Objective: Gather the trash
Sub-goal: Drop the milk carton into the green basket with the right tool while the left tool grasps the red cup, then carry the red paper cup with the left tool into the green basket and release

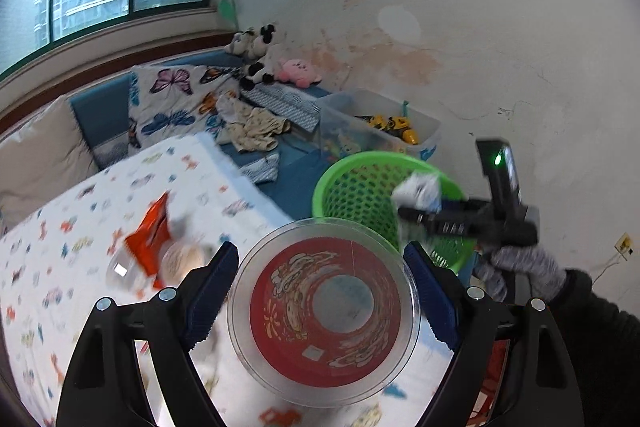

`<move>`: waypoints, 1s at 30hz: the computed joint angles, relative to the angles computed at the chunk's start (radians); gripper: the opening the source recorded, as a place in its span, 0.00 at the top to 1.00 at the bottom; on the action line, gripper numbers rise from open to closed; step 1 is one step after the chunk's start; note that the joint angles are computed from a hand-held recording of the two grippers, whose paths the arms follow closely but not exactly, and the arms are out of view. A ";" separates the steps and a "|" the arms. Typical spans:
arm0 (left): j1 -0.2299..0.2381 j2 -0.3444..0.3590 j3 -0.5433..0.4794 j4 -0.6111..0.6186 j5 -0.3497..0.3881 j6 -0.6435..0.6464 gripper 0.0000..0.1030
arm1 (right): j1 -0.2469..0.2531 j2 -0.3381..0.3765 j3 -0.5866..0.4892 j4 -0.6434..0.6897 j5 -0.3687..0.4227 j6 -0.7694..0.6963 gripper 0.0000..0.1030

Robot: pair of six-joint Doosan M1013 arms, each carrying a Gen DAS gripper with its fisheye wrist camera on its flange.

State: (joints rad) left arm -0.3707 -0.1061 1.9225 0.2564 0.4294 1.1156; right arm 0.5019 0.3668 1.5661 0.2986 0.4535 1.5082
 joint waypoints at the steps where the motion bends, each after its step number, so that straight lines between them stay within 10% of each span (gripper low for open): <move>1: -0.002 0.011 -0.014 -0.006 -0.001 0.012 0.21 | -0.004 0.000 0.004 -0.003 0.003 0.008 0.21; 5: -0.010 0.054 -0.060 -0.046 -0.004 0.059 0.22 | -0.016 -0.009 0.021 -0.008 -0.008 0.031 0.19; 8: -0.009 0.093 -0.101 -0.123 0.012 0.139 0.56 | -0.020 -0.025 0.040 0.018 -0.023 0.010 0.19; 24: 0.022 0.185 -0.145 -0.285 0.098 0.195 0.55 | -0.025 -0.083 0.107 0.081 -0.082 -0.075 0.17; 30: 0.024 0.166 -0.119 -0.221 0.122 0.096 0.32 | -0.021 -0.091 0.118 0.134 -0.090 -0.118 0.17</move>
